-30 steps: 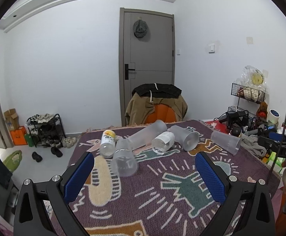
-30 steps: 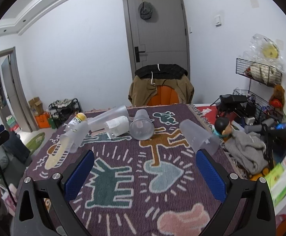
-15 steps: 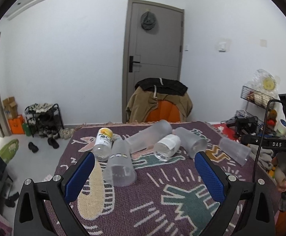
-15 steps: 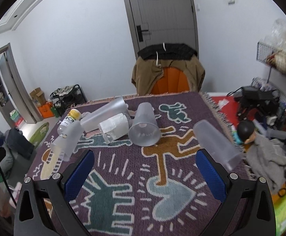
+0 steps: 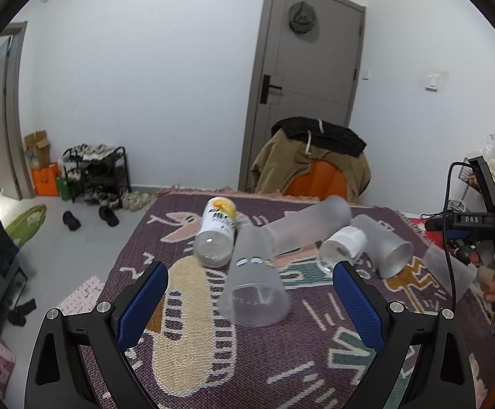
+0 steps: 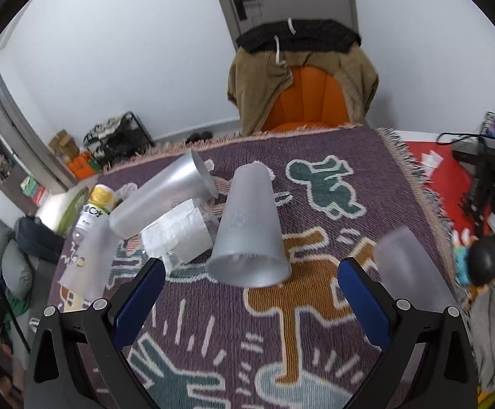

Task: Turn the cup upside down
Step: 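Move the right gripper to the frosted cup lying on its side and grasp it, then lift the frosted cup with the right gripper and carry it toward the left gripper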

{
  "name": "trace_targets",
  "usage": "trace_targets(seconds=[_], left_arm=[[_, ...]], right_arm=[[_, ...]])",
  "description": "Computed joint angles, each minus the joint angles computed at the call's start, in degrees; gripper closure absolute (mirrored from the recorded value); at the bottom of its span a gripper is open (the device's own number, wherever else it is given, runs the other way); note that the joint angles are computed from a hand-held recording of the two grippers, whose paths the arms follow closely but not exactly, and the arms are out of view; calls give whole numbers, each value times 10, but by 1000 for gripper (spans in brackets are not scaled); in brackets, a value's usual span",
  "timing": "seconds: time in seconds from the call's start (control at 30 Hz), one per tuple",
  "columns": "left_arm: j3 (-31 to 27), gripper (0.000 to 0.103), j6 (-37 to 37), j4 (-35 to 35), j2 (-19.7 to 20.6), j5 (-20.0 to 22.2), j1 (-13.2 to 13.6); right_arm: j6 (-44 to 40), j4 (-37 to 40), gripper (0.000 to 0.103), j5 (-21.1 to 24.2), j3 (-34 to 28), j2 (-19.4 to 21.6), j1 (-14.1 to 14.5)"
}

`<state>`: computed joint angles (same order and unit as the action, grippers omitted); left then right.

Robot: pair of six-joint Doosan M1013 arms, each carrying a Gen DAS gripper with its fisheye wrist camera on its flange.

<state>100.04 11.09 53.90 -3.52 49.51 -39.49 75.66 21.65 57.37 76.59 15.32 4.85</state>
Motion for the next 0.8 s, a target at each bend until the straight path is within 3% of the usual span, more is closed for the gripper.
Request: trace_targets(seconds=[0.13, 0.3, 0.4, 0.8], left_arm=[[1, 5, 3, -7, 5, 2, 11], [0, 5, 6, -18, 11, 5, 25], [-4, 5, 14, -32, 16, 10, 34], [-12, 5, 30, -75, 32, -5, 72]], right_arm=[[19, -14, 6, 53, -48, 38, 7], [50, -54, 16, 155, -135, 97, 19], [62, -75, 16, 201, -176, 126, 24], [83, -119, 24, 344, -277, 207, 40]])
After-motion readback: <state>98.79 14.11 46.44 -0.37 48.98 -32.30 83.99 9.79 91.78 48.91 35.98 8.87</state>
